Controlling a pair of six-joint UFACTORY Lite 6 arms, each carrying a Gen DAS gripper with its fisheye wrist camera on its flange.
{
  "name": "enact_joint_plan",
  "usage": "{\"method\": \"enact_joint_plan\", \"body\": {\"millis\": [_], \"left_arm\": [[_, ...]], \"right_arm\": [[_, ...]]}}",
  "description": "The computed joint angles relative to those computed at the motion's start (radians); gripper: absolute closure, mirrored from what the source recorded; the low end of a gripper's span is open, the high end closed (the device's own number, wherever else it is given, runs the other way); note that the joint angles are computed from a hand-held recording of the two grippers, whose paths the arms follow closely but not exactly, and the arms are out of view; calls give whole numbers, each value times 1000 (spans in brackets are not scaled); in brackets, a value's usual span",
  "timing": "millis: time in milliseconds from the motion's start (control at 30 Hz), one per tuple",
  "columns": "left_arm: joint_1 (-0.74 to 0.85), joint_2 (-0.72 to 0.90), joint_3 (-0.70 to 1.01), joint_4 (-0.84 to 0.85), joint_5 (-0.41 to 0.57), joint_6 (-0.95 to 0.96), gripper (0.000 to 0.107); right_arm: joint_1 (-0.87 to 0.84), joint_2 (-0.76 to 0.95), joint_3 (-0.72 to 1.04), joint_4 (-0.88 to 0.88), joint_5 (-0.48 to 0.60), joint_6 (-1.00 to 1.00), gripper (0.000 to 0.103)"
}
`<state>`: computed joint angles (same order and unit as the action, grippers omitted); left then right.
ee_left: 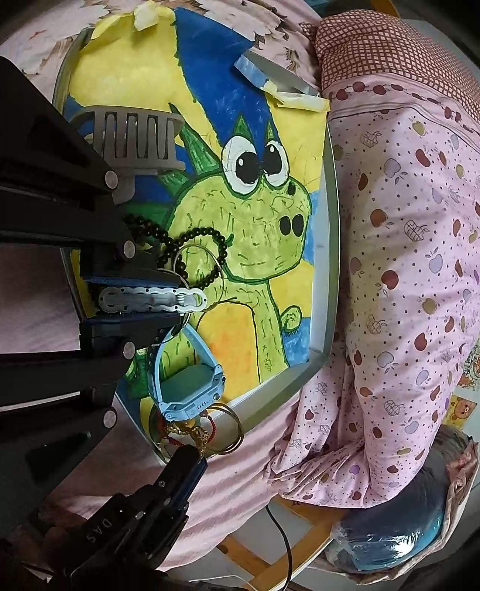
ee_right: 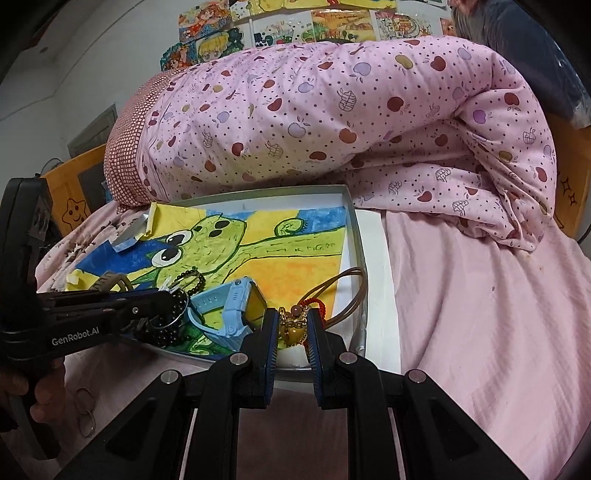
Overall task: Organize jewelry
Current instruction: 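Carry barrette and gold chain into the grey tray and open both tools, then lift both open tools out of the tray back toward the sheet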
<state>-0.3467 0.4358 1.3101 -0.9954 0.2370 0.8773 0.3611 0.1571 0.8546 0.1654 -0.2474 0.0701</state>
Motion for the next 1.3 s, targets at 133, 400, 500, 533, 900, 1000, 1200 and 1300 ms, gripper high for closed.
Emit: {"method": "enact_joint_plan", "body": {"millis": [133, 400, 500, 533, 900, 1000, 1200, 1300], "left_arm": [[7, 4, 13, 9, 23, -18, 96], [42, -56, -34, -177, 55, 135, 57], [37, -81, -35, -108, 42, 64, 52], [38, -94, -39, -102, 40, 55, 50], [52, -330, -152, 38, 11, -69, 18], [64, -460, -249, -72, -31, 26, 6], [105, -628, -326, 85, -14, -96, 6], [143, -720, -369, 102, 19, -100, 6]], "right_arm": [[-13, 1, 4, -63, 17, 65, 87], [-7, -42, -10, 155, 15, -137, 72], [0, -82, -20, 325, 8, -303, 60], [0, -96, -27, 351, 2, -327, 54], [160, -358, -91, 981, -112, -908, 16], [241, -410, -101, 1122, -187, -1039, 11], [409, -519, -142, 1298, -341, -1162, 0], [515, -567, -161, 1376, -451, -1204, 0]]}}
